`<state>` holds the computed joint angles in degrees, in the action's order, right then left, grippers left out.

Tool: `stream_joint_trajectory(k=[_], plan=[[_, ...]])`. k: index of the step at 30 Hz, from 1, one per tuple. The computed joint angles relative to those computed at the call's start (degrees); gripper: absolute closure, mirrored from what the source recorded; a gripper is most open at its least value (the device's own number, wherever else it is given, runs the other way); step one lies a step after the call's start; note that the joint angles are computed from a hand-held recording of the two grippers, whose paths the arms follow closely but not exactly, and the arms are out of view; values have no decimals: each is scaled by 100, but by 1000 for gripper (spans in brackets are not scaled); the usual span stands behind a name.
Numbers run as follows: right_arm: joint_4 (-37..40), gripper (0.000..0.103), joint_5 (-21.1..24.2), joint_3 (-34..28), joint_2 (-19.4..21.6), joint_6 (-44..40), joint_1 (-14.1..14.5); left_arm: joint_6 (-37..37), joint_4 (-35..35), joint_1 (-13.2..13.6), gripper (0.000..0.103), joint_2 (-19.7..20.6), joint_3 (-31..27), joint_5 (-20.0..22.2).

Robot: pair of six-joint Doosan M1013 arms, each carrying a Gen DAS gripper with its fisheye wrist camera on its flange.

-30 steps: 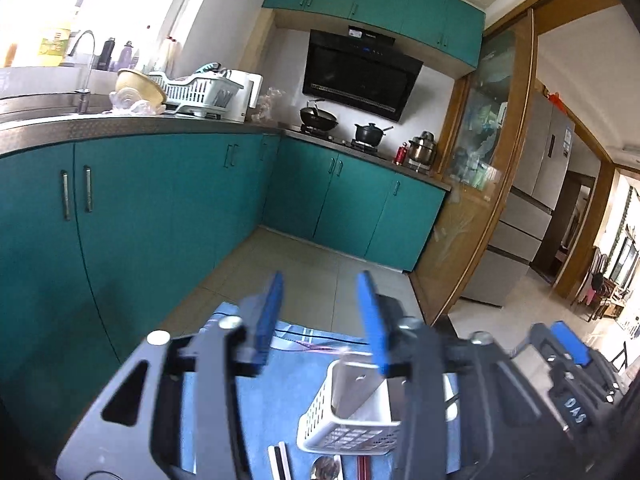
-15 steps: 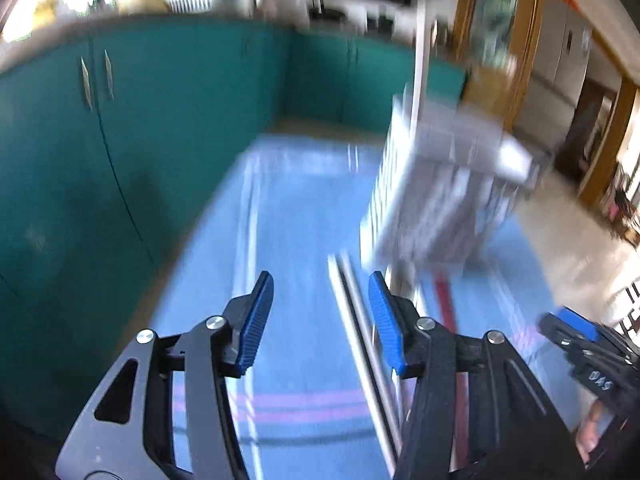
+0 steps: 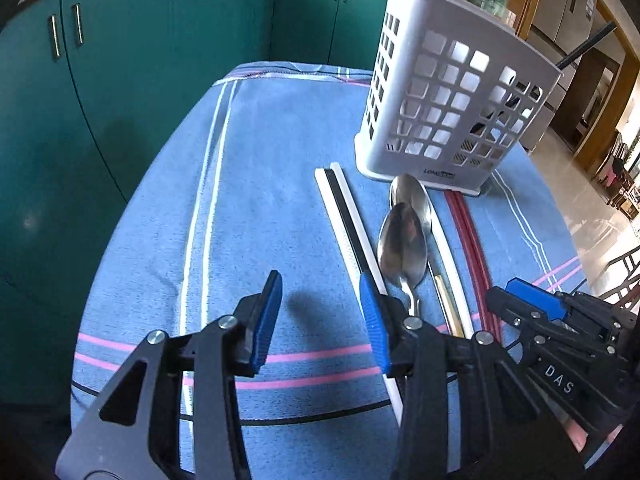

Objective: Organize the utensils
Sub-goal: 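Grasp a white chopstick with the left tool while the right tool grasps a red chopstick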

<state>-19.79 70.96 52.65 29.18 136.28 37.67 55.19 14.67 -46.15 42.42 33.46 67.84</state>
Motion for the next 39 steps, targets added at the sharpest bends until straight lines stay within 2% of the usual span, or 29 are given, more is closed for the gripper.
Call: stream_joint_trajectory(k=[3, 8, 12, 15, 16, 17, 18, 22, 23, 32, 33, 34, 36, 37, 39], plan=[[-217, 81, 252, -148, 101, 66, -7, 52, -42, -9, 64, 70, -93, 86], [-157, 82, 132, 113, -84, 344, -74, 118, -33, -25, 60, 165, -245, 166], [-151, 82, 66, 225, -155, 422, -96, 41, 90, -36, 66, 170, -254, 228], [-162, 83, 55, 249, -165, 388, -91, -33, 162, -35, 67, 183, -287, 303], [-147, 84, 81, 183, -125, 362, -91, -61, 175, -31, 68, 186, -303, 338], [-95, 94, 61, 193, -139, 322, -94, -83, 173, -29, 69, 171, -284, 340], [-8, 96, 9, 243, -176, 273, -96, -77, 150, -21, 71, 162, -268, 322], [454, 97, -345, 452, -323, 100, -140, 20, -119, 9, 98, 94, -155, 140], [532, 97, -380, 483, -347, 95, -148, 37, -104, -4, 99, 102, -179, 173], [561, 96, -237, 789, -603, 151, -149, 265, -499, -5, 99, -282, 382, -14], [552, 94, -237, 782, -592, 175, -166, 277, -482, 2, 92, -271, 353, -11], [556, 90, -230, 762, -575, 189, -184, 300, -463, 10, 81, -235, 280, 5], [552, 89, -230, 667, -510, 167, -216, 357, -400, 34, 74, -16, -132, 207], [552, 88, -186, 565, -442, 131, -238, 423, -422, 52, 72, 97, -336, 312], [540, 87, -87, 390, -325, 89, -273, 516, -475, 103, 72, 483, -1045, 777]])
